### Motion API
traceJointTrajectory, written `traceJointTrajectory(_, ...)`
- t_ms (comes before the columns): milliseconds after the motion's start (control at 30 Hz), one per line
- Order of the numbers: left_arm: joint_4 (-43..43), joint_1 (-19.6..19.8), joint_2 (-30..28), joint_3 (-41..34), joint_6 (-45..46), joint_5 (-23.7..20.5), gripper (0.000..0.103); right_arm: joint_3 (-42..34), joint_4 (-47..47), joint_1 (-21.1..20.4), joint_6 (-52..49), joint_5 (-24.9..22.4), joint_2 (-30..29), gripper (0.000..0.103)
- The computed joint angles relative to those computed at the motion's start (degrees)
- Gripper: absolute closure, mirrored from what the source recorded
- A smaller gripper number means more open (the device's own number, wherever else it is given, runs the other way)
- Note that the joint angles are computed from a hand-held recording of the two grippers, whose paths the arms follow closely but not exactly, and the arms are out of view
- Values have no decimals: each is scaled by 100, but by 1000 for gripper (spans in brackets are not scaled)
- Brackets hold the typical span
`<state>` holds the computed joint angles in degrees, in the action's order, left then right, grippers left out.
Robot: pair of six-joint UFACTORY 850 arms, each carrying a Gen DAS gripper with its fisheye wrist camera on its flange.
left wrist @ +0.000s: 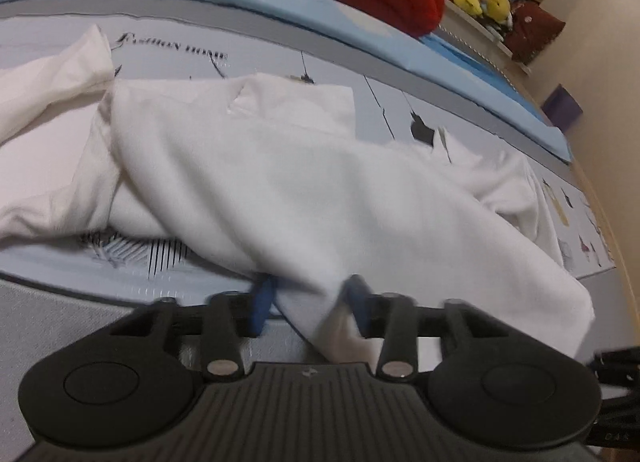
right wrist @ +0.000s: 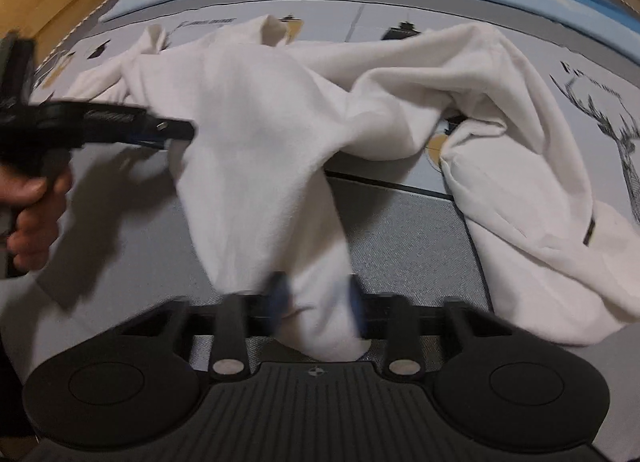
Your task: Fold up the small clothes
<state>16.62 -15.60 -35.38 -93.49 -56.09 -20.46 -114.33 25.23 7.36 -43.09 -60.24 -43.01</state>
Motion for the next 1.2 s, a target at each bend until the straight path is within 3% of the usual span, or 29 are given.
traceJointTrajectory(33, 47, -5, -13, -77, 52, -92, 98, -20, 68, -25, -53, -1, 4, 97)
traceJointTrajectory(100, -122, 16, 129, -82, 237, -161, 99, -147, 381, -144, -104, -96, -24, 100)
traceJointTrajectory(200, -1372, 147, 248, -505, 1019, -1052, 99, -775, 1154, -435, 110, -645, -280, 103)
traceJointTrajectory(233, -1695, 183, 396, -500, 1294, -1060, 99, -916, 1520, -533, 139, -709, -323, 103)
traceJointTrajectory(300, -1726, 172, 856, -251, 1499, -573, 99, -970, 2560, -746, 109, -601, -307, 103)
traceJointTrajectory(367, -1277, 181, 1221, 78, 744, 357, 99, -652, 3487, -849, 73, 14, -118, 103)
traceJointTrajectory(400, -1015, 210, 1304, 176, 285, 732, 93, -555, 3614, -837, 71, 260, -67, 103)
traceJointTrajectory(467, -804, 237, 1165, 50, 88, 762, 79, -411, 3148, -699, 203, 854, 25, 99)
traceJointTrajectory(500, -1036, 193, 948, -153, 348, 417, 79, -462, 2693, -617, 375, 911, -2, 98)
traceJointTrajectory(533, -1507, 179, 800, -293, 830, 118, 79, -582, 2333, -553, 523, 728, -86, 92)
traceJointTrajectory(567, -1976, 179, 714, -331, 1256, -128, 79, -691, 2182, -517, 549, 433, -173, 79)
traceJointTrajectory(633, -2275, 172, 655, -391, 1702, -539, 79, -795, 2066, -433, 208, -212, -282, 67)
traceJointTrajectory(667, -2323, 181, 652, -417, 1882, -687, 79, -684, 1960, -359, -98, -325, -223, 66)
traceJointTrajectory(800, -2637, 282, 904, -50, 2363, -612, 79, 176, 1741, -23, -1310, -373, 271, 65)
traceJointTrajectory(1000, -2245, 324, 1181, 409, 1969, -615, 79, 1316, 1332, 609, -2768, 669, 891, 61)
traceJointTrajectory(1100, -2131, 313, 1263, 510, 2065, -666, 69, 1411, 927, 804, -2717, 1107, 894, 61)
traceJointTrajectory(1200, -2055, 332, 1307, 561, 2142, -744, 69, 1390, 750, 860, -2696, 1270, 841, 64)
